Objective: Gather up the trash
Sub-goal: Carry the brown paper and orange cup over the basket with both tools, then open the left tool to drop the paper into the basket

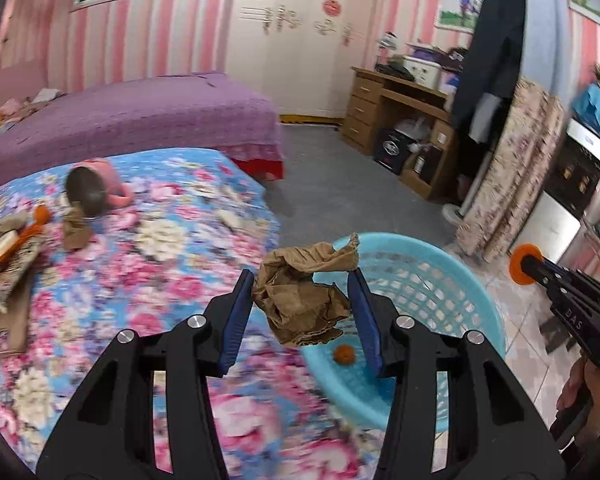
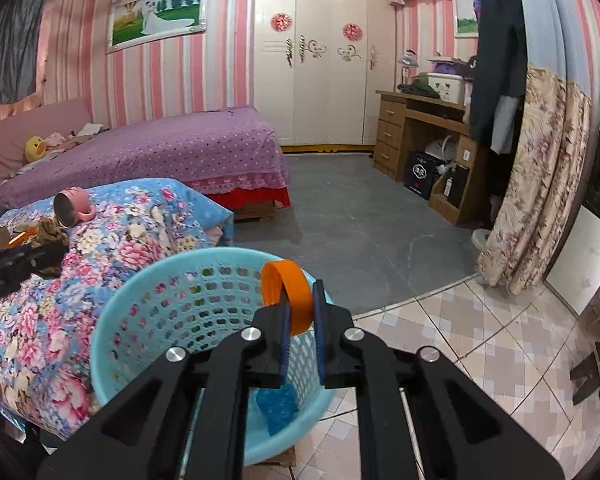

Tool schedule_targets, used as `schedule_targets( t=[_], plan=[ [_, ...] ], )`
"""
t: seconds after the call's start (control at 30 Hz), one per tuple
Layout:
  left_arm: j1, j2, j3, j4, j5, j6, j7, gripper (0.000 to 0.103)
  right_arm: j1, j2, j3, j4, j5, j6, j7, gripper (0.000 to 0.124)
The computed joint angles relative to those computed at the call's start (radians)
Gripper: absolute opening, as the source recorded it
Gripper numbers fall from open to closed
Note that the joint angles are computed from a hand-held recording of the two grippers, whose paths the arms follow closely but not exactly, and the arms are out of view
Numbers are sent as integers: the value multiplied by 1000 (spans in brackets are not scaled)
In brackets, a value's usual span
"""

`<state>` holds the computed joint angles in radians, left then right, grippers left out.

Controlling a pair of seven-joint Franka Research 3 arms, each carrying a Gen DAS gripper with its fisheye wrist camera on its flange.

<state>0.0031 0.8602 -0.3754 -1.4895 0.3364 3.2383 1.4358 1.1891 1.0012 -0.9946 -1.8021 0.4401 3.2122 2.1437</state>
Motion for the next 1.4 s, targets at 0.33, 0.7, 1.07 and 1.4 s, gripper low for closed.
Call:
schedule_targets(
  t=[0.33, 0.7, 1.07, 1.4],
  plan=[
    [-79, 91, 10, 132, 16, -26, 69, 51, -35, 6, 42, -3, 27, 18, 0, 10],
    [-182, 66, 214, 133, -33, 55, -61, 93, -11, 76, 2, 39, 59, 19, 50, 10],
    [-240, 17, 363, 56, -54, 119, -179, 95, -53, 149, 7, 157, 26, -14, 129, 10],
    [-233, -24, 412, 5, -72, 148, -203, 95, -108, 188, 1, 303, -109, -93, 228, 14]
  ],
)
